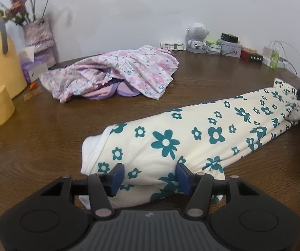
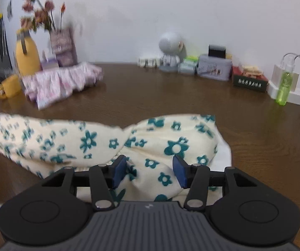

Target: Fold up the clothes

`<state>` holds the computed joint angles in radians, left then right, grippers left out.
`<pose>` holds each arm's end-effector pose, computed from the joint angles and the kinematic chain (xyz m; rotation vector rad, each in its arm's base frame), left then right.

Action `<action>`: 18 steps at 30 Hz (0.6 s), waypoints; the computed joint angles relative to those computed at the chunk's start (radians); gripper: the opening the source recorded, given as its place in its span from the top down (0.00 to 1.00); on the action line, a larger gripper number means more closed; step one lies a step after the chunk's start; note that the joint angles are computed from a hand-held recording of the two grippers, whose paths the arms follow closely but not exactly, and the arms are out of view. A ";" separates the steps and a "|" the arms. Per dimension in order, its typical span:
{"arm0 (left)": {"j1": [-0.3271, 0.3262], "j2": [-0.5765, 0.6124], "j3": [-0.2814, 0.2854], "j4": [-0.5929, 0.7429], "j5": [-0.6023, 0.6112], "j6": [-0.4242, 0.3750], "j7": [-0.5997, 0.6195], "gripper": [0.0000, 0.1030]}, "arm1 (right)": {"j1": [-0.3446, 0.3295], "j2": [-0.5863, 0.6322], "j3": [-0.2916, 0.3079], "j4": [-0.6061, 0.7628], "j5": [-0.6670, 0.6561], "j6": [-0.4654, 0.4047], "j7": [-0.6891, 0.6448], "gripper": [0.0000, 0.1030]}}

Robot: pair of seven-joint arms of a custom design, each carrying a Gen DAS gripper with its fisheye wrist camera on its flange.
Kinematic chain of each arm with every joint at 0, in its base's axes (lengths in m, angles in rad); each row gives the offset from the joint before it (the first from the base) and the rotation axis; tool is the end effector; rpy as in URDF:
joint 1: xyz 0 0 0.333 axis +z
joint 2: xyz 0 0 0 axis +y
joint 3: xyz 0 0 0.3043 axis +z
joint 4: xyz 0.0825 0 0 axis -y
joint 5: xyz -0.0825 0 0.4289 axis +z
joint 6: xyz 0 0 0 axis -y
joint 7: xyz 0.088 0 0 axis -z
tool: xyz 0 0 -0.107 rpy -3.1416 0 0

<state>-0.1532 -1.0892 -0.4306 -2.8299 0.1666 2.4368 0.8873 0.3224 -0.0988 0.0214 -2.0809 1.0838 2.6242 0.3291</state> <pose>0.3024 -0.1869 0.5034 -1.7897 1.6232 -0.6111 0.5791 0.1855 0.5037 -2.0167 0.8371 -0.3194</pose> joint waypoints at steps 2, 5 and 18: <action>0.014 0.013 -0.014 0.024 0.022 0.014 0.008 0.48 | -0.008 0.015 -0.005 0.034 0.002 0.021 0.017 0.50; 0.038 0.054 -0.026 0.063 0.047 0.092 0.017 0.48 | -0.035 0.092 -0.003 0.139 -0.093 -0.002 0.149 0.50; 0.072 0.351 -0.025 0.181 0.039 0.276 0.098 0.65 | -0.152 0.481 0.112 0.609 -0.407 -0.235 0.586 0.68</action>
